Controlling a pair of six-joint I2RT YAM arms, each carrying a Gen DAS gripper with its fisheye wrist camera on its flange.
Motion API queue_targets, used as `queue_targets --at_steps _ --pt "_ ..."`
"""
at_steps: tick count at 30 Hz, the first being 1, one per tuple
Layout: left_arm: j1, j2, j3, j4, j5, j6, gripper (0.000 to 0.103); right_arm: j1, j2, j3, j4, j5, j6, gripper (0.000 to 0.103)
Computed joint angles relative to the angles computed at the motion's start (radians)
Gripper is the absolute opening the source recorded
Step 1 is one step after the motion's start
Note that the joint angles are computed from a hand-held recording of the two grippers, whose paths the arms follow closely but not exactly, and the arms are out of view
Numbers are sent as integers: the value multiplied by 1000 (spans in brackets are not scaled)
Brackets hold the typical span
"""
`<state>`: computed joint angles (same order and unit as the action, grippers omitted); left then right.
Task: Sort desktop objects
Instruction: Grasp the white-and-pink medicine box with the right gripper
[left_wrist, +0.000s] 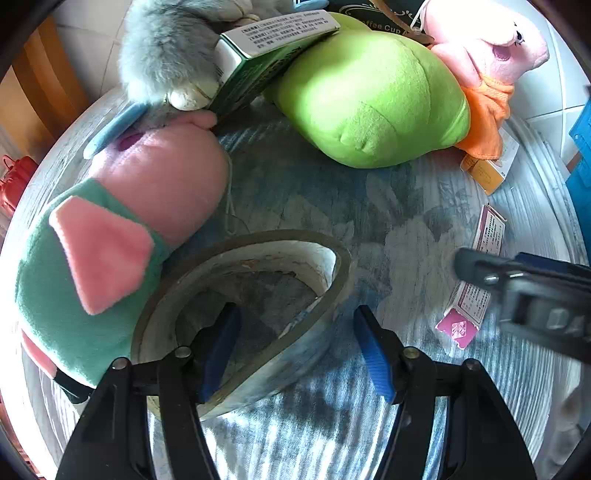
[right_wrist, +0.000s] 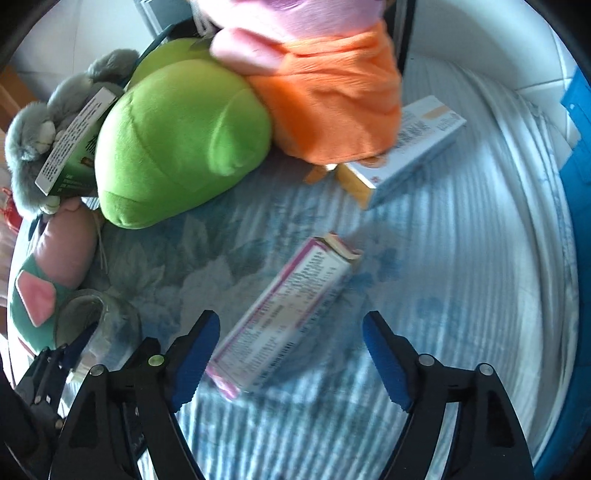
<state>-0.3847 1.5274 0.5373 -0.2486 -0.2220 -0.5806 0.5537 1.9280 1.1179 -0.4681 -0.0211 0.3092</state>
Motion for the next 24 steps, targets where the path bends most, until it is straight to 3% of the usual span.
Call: queue_targets --at_steps 2,4,5,6,7,8,10,12,19,20,22,24 --pt "-1 -11 -4 -7 1 2 62 10 33 19 -11 -1 15 87" --pt "-11 -20 -5 -21 -11 -6 55 26 31 11 -8 29 5 85" --pt "-15 -28 -8 -28 -17 -9 53 42 25 9 -18 72 -6 71" --pt "-15 -40 -11 -36 -15 -9 49 49 10 -2 -15 92 -13 47" --pt "-9 -55 -18 -36 4 -4 48 46 2 -6 -21 88 -13 38" --pt "-8 -66 -23 -38 14 -5 47 39 -5 -8 -30 76 -13 36" --pt "-19 -94 -30 -52 33 -8 34 34 -30 -31 -26 75 -17 34" --pt "-45 -139 -37 -79 26 -20 30 30 -77 -68 -21 73 -24 33" --pt "-173 -371 -53 -230 -50 -104 26 33 -320 -200 -47 92 -40 33" --pt "-168 -459 -64 -317 -58 -112 25 35 -360 -216 -56 97 -43 33" --pt "-115 -565 -99 -335 -32 -49 19 27 -451 -262 -72 100 -52 33" --pt "-145 -631 -79 -404 -55 -77 19 101 -541 -330 -70 139 13 33"
